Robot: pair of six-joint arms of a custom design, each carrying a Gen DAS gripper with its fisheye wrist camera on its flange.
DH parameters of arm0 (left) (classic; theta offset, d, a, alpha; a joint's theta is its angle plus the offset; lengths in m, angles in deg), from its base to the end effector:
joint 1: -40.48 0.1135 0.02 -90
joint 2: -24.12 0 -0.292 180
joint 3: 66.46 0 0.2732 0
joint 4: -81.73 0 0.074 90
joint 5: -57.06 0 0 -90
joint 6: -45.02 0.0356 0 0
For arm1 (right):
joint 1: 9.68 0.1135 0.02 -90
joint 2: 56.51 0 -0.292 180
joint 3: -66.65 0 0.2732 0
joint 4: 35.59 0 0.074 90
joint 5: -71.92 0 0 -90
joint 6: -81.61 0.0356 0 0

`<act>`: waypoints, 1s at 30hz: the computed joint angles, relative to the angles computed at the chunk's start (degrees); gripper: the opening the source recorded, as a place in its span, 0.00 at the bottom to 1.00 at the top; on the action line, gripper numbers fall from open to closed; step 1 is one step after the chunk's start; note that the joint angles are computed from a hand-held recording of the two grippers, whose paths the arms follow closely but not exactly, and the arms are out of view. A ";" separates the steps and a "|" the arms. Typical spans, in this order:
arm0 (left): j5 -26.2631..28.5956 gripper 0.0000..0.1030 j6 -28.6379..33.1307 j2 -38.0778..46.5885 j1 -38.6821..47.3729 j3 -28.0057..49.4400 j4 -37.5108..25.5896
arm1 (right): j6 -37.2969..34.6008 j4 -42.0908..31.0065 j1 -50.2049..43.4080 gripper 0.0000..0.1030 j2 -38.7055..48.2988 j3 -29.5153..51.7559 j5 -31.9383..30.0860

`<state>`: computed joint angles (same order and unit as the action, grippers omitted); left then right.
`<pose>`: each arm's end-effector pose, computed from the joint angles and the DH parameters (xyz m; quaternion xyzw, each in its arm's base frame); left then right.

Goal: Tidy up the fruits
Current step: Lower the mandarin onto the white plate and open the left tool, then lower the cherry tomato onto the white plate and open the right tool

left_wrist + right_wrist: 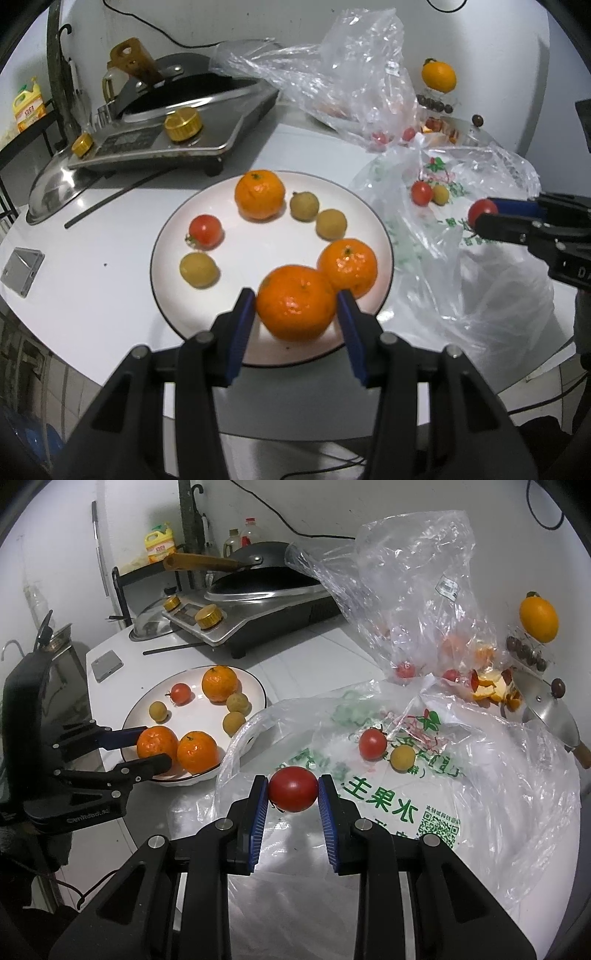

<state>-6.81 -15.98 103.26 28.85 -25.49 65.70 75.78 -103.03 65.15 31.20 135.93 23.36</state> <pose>0.2336 -0.0641 0.1455 0.3870 0.8452 -0.1674 0.3285 0.0946 0.2590 0.2185 0.0888 0.9306 -0.0313 0.3538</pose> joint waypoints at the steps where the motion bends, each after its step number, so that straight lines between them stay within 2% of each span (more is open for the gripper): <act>1: 0.26 0.49 0.14 -0.39 0.08 -0.14 -0.08 | 0.09 -0.12 0.05 0.29 0.11 0.11 -0.01; 9: 3.24 0.51 1.41 -4.44 2.43 -0.84 -2.17 | 0.12 -1.11 0.26 0.29 1.02 1.48 0.33; 14: 6.62 0.51 2.52 -7.20 6.82 -0.50 -3.88 | -0.92 -1.88 0.05 0.29 2.43 3.90 0.65; 25: 12.87 0.54 7.95 -4.89 18.01 1.84 -6.32 | -9.64 1.71 -2.20 0.29 8.02 11.04 1.05; 28: 14.59 0.69 9.32 -3.55 21.11 2.92 -7.10 | -12.82 3.58 -3.21 0.29 9.80 13.02 0.59; 30: 15.42 0.69 10.25 -2.59 22.81 3.65 -7.91 | -15.30 5.19 -3.97 0.29 11.24 14.50 0.17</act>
<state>8.60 -5.73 100.67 51.66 -21.83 57.79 60.49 -97.84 61.18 42.44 150.43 23.53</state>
